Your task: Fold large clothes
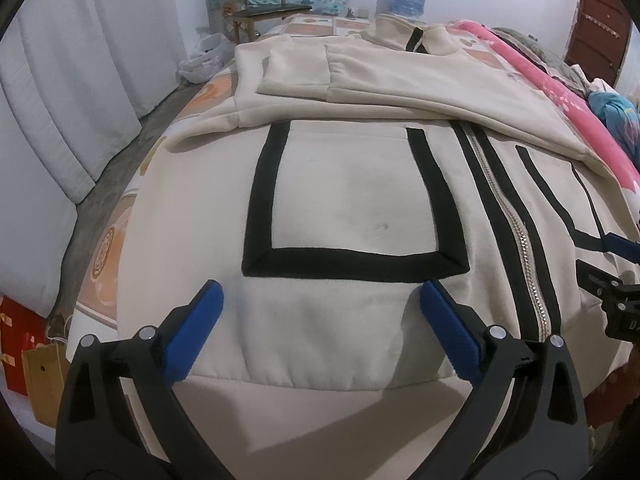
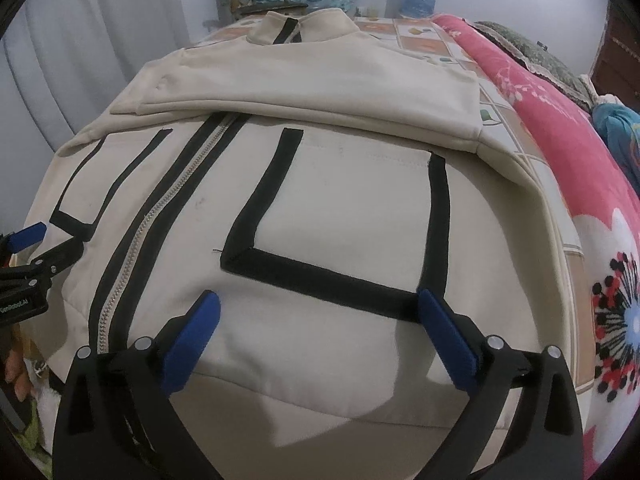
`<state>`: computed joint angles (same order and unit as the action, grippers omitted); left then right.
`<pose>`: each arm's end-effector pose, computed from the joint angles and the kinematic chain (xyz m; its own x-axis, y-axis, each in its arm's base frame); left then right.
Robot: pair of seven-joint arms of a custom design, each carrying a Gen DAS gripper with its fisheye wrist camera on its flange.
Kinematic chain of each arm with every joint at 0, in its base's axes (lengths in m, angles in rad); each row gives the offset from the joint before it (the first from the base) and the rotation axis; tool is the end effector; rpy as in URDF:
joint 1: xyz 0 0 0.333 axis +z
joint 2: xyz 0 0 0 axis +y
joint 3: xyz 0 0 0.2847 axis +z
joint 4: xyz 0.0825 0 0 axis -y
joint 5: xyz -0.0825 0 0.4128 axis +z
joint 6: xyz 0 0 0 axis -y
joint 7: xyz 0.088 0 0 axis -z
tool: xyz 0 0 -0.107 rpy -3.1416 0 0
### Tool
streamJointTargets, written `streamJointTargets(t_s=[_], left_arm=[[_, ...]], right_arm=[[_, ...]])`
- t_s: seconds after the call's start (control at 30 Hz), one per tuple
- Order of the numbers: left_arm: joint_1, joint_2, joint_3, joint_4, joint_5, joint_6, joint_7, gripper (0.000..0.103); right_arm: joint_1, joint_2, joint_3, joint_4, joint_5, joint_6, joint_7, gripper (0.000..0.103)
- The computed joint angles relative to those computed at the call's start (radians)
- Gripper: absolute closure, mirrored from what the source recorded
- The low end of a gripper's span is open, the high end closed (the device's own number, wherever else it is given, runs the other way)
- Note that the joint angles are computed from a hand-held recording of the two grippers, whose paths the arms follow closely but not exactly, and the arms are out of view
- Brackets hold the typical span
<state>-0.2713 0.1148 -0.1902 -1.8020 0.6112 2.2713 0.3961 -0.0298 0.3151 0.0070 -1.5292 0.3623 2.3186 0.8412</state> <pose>0.5918 -0.2738 0.4795 0.3834 -0.9232 0.0265 -0.7481 -0.3272 -0.5773 0.7138 -0.0103 0.4922 0.4937 -0.8694 0.0199 -0.7281 -0.4257 -0.5372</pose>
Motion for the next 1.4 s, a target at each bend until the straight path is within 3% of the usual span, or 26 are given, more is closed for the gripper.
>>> streamJointTargets(t_s=[0.47, 1.4], left_arm=[[0.006, 0.015, 0.003, 0.034, -0.066, -0.028, 0.049, 0.007], [-0.004, 0.026, 0.005, 0.052, -0.074, -0.061, 0.021, 0.007]], right_arm=[[0.002, -0.013, -0.001, -0.024, 0.004, 0.025, 0.02, 0.007], [-0.009, -0.012, 0.004, -0.01, 0.031, 0.005, -0.014, 0.007]])
